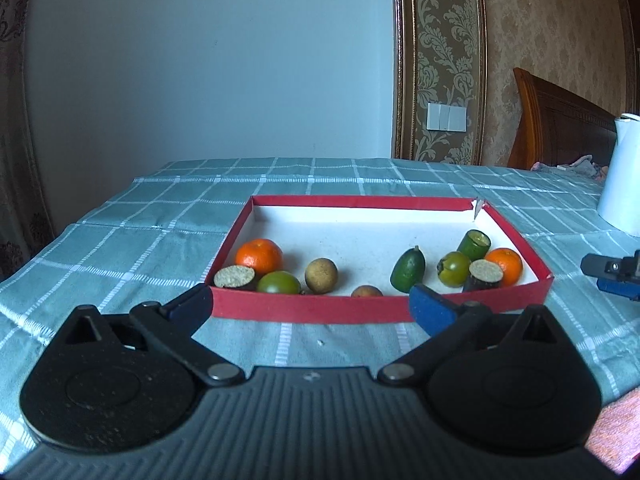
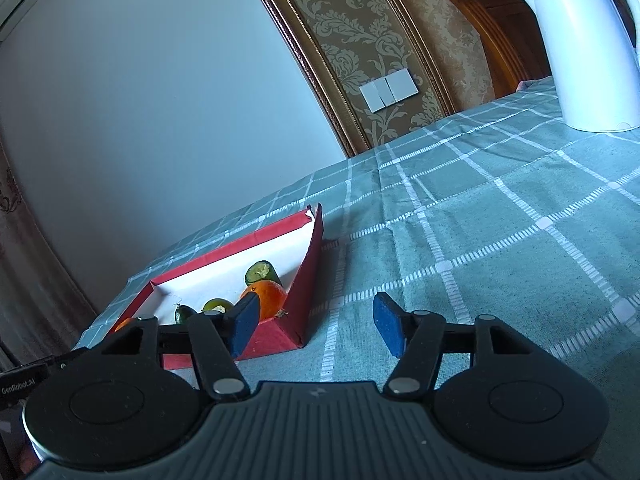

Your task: Organize fruits

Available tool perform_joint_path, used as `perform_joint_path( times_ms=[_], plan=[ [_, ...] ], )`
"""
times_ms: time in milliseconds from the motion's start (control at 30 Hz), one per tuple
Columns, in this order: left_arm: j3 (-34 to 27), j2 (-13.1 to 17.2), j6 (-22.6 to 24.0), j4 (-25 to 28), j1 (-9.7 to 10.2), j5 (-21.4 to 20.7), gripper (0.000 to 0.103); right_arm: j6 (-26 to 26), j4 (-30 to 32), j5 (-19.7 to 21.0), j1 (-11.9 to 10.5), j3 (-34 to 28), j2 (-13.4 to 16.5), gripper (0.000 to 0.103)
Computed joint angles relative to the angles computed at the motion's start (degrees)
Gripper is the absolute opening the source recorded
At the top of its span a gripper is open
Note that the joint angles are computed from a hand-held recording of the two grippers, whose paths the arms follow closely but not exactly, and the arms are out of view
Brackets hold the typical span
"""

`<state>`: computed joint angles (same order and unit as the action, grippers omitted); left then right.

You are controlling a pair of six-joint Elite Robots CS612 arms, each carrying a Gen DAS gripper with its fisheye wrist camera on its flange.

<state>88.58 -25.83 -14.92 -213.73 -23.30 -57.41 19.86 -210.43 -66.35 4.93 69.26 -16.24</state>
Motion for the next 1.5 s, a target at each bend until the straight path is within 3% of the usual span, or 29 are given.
perform_joint_path(
  times_ms=[100, 467, 733, 1000, 1100, 1167, 1233, 1400, 1500],
  plan=[
    [0.2, 0.3, -0.2, 0.1, -0.42, 0.5, 0.103, -0.3, -0.4, -0.6, 0.1, 0.1, 0.0, 0.062],
    [0.3, 0.2, -7.4, 4.3, 0.89, -0.3, 0.103, -1.0, -0.8, -2.6, 0.5, 0.5, -0.2, 0.062],
    [0.6, -0.2, -13.8, 6.6, 2.46, -3.6, 0.103, -1.0, -0.9, -3.4, 0.6, 0.6, -0.3, 0.062],
    [0.7, -0.1, -12.8, 5.8, 2.08, -2.6, 0.103, -2.4, -1.9, -5.5, 1.1, 0.9, -0.5, 0.062],
    [0.7, -0.1, -12.5, 5.9, 1.95, -2.1, 0.103, -5.9, -2.3, -9.4, 2.1, 1.5, -0.9, 0.062],
    [0.7, -0.1, -12.4, 6.0, 1.88, -1.8, 0.103, -7.5, -1.6, -11.4, 2.9, 1.9, -1.4, 0.066],
    [0.6, -0.2, -12.3, 6.2, 1.83, -1.4, 0.103, -8.2, -0.1, -12.1, 3.7, 2.4, -2.2, 0.08],
    [0.6, -0.2, -11.1, 6.0, 1.52, 0.1, 0.103, -14.7, 1.7, -13.0, 6.1, 2.7, -3.5, 0.084],
    [0.8, -0.5, -10.7, 5.4, 1.41, 0.6, 0.103, -15.8, 1.8, -15.0, 7.6, 2.1, -3.7, 0.089]
  ],
)
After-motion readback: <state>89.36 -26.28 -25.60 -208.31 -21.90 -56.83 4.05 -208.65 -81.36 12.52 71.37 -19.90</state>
